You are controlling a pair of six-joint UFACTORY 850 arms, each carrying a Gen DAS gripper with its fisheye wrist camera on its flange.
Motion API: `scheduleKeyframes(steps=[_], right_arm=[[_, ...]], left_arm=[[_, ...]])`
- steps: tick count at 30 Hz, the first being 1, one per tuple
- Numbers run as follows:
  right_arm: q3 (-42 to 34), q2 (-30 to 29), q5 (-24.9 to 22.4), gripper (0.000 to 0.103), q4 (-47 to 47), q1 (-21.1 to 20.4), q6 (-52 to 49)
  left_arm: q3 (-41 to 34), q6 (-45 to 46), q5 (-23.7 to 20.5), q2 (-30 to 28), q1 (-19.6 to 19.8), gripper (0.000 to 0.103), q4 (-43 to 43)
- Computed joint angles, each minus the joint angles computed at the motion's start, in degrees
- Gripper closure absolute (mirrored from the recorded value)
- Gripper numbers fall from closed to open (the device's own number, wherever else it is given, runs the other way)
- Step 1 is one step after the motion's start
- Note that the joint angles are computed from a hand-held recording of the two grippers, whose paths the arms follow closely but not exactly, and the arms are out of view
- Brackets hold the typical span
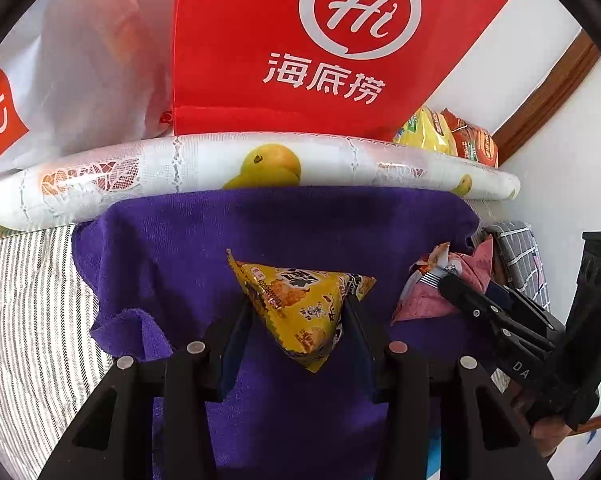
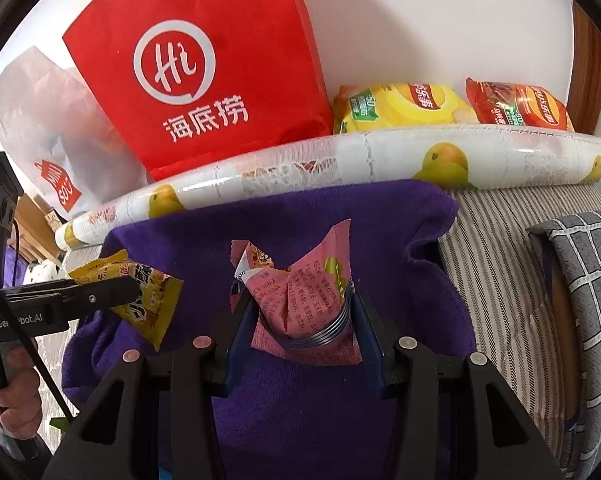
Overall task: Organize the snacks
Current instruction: 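Carry both held snack bags over the purple towel with both tools, then open the left tool to drop the yellow bag on the towel while the right tool releases the pink bag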
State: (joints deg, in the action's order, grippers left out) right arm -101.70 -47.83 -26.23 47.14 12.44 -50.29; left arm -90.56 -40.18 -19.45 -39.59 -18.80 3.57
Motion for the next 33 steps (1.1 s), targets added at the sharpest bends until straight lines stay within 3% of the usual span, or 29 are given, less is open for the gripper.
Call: scheduleKeyframes(steps=[10,20,27,33], right_arm=[[-0.4,-0.4,0.1,0.053,-1.2,0.1,1.3],[1.1,1.1,1.8,0.039,-0.6,0.0,-0.5],[1.7,1.6,2.3,0.038,0.2,-0.1,-1.7],[2.7,2.5,3.2,0.038,1.3,0.0,-3.2]], left_arm=[[-2.7,3.1,-2.4,-2.5,0.2,0.059,-3.5],[-3.4,4.5,-2.8,-3.1,0.3,0.059,-4.8],[-3.4,5.5,-3.2,-2.9,0.5,0.058,-5.9],[-3.1,5.1,-2.5,-2.2,0.3,0.039,-4.4]])
